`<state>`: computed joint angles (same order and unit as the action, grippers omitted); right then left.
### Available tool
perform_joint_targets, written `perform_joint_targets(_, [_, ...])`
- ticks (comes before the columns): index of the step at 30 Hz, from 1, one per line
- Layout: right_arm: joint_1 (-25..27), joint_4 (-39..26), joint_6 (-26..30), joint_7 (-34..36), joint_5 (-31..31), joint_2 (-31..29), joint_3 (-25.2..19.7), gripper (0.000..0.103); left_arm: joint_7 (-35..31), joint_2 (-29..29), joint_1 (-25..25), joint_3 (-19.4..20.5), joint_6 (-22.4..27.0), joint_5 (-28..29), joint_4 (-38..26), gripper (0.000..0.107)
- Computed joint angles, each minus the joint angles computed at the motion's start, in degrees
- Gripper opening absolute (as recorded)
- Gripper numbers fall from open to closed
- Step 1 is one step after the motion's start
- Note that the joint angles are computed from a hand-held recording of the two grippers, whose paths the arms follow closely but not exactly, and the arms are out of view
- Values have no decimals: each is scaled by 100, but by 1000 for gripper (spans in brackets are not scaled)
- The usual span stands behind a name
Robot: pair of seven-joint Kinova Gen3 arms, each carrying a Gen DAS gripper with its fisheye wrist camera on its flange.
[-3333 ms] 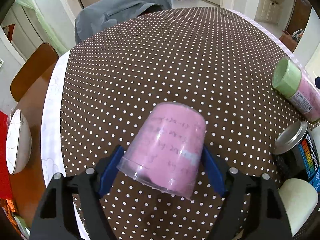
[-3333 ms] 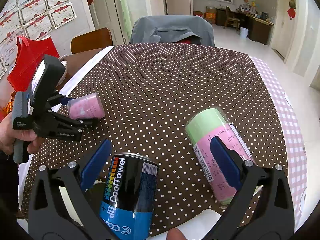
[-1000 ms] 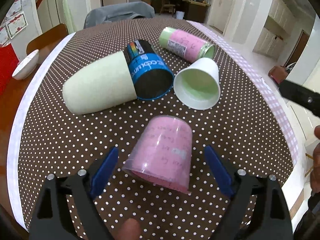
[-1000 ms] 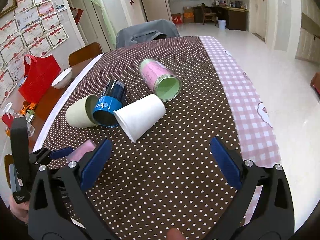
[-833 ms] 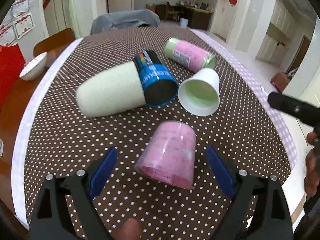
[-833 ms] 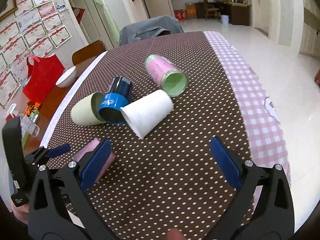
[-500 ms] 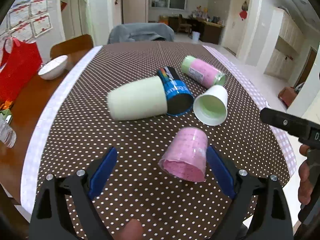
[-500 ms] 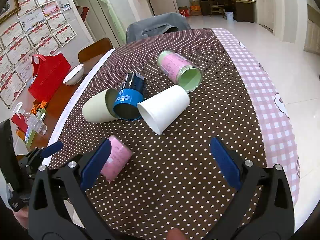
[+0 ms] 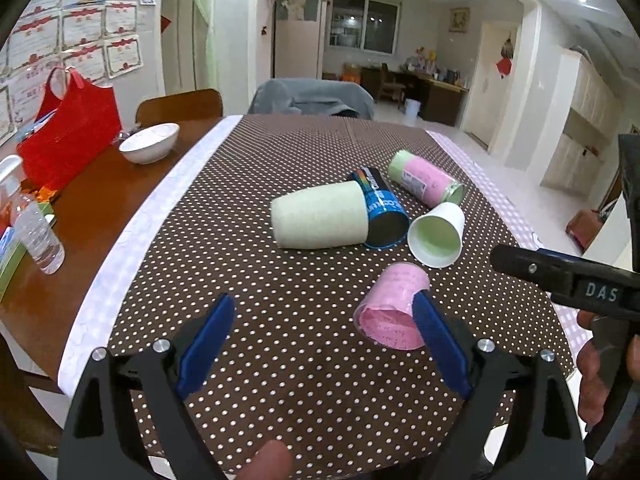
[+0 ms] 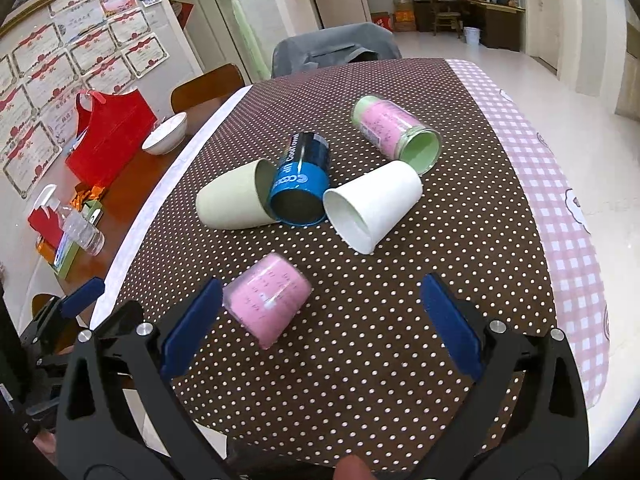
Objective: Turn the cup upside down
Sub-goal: 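Roll the right tool and close the right gripper on the pink cup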
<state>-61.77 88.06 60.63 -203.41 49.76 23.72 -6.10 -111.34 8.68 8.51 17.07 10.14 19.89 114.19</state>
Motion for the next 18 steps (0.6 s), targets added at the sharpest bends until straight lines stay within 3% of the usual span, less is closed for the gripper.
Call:
perform_joint_targets(7, [230,-116,-407,217,-381,70,-9,97,-530,-125,-682,508,-384,551,355,89])
perform_joint_targets(10, [439,-43,-855,267,-686,51,17,97,-536,-115,-809,604,-573,557,441,89])
perform_joint_targets(14, [784,150,-1645,370,-1232,23,64,97,-31,-51,-97,-151,-822,76,498,89])
perform_joint_targets(18, [1158,205,-2312,729,-1973,130,88,97,238,127,-109,-194,-870,-221,461,89])
